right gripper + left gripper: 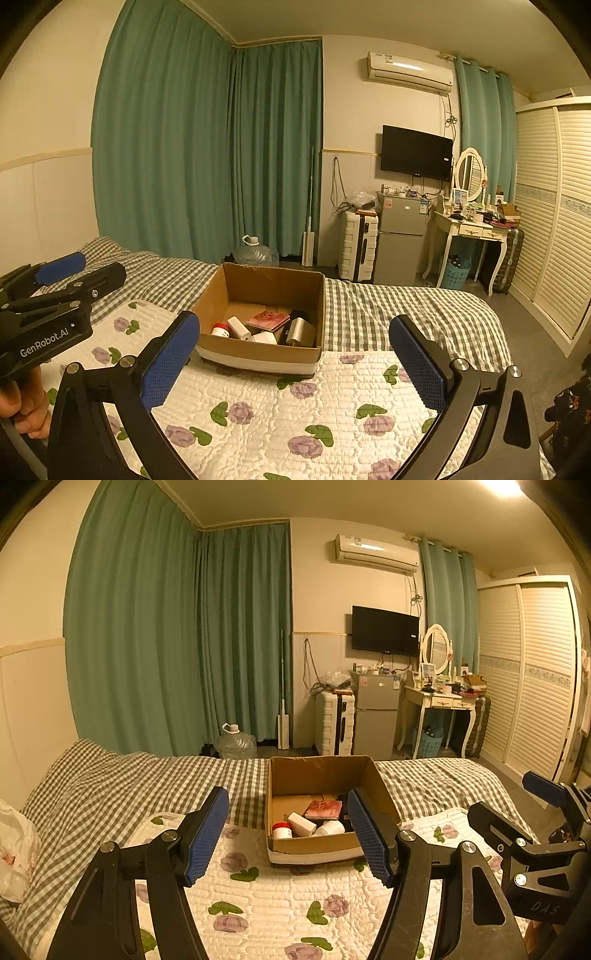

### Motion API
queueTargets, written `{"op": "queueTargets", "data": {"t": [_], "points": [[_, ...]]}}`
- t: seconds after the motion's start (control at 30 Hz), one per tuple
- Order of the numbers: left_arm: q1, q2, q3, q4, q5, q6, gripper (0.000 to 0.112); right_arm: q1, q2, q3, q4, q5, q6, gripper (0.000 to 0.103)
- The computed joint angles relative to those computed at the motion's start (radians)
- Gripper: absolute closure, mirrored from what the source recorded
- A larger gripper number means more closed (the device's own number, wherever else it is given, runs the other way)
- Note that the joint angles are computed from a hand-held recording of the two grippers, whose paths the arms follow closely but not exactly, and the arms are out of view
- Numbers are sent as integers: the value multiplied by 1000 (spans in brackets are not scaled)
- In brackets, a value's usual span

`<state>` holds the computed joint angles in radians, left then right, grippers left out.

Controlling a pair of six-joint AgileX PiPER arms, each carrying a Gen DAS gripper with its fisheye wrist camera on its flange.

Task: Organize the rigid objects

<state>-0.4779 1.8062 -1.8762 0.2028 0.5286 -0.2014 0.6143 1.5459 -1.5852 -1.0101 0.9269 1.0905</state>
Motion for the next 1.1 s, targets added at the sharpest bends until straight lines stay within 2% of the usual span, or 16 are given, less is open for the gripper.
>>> {"op": "queueTargets", "data": {"t": [0.33,0.5,0.7,1.1], "points": [[-21,6,4,60,12,-71,42,-13,-1,10,20,-5,-4,0],[-21,9,-6,27,27,-46,42,-15,-4,15,19,-10,-1,0],[-25,6,-5,53,35,-74,43,-14,-6,16,13,-8,1,0],[-29,-9,38,111,5,-140,42,-11,-6,14,16,-8,-4,0]]}}
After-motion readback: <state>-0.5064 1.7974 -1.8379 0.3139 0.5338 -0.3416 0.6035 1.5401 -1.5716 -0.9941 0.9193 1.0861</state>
